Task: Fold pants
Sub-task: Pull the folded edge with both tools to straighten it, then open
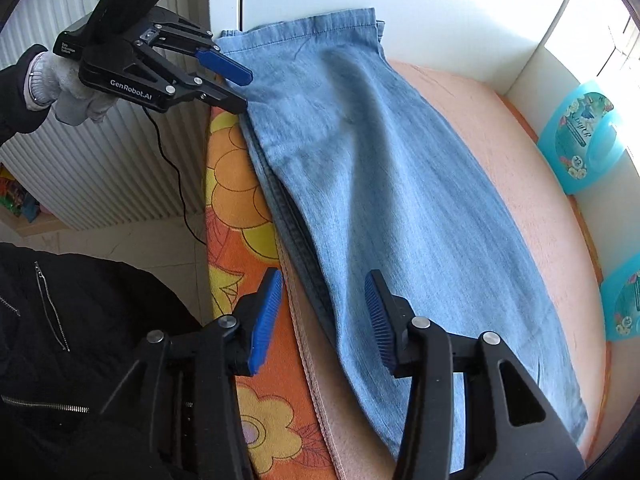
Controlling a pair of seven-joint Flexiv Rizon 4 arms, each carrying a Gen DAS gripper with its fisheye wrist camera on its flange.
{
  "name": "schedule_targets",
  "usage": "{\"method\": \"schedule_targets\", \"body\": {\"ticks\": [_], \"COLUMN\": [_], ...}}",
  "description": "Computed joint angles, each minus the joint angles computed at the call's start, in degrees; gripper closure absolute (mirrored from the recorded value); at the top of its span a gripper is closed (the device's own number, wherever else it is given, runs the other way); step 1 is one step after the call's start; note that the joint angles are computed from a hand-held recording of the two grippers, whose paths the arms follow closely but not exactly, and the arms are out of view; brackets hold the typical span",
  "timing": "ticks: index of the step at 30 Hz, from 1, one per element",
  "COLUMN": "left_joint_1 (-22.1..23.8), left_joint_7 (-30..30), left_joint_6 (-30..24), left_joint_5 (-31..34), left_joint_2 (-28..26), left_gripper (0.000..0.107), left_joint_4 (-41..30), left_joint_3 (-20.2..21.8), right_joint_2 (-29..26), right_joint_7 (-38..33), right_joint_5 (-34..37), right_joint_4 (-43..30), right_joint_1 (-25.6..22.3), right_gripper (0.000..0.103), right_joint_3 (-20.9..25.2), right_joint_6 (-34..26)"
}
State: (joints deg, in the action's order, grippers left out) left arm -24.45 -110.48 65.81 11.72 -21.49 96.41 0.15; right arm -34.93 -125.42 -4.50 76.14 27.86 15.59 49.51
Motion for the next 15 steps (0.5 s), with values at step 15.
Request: {"method": "schedule_targets", "body": {"ticks": [15], "left_joint_1": [1.05], "left_joint_7": [5.72], "left_joint_6": [-2.77], "left_joint_5": [-1.11], "left_joint_2": [0.59], "left_gripper": [0.098], "left_joint_4": [-0.14], "left_joint_3": [-1.49], "right_joint_2": [-3.39], "right_joint_7": [0.37], "right_joint_5": [2.05], "right_joint_4": [-5.02], "right_joint_1": [0.66], "right_gripper": [0.096], "right_joint_3": [0.36], "right_joint_6": [-5.33]}}
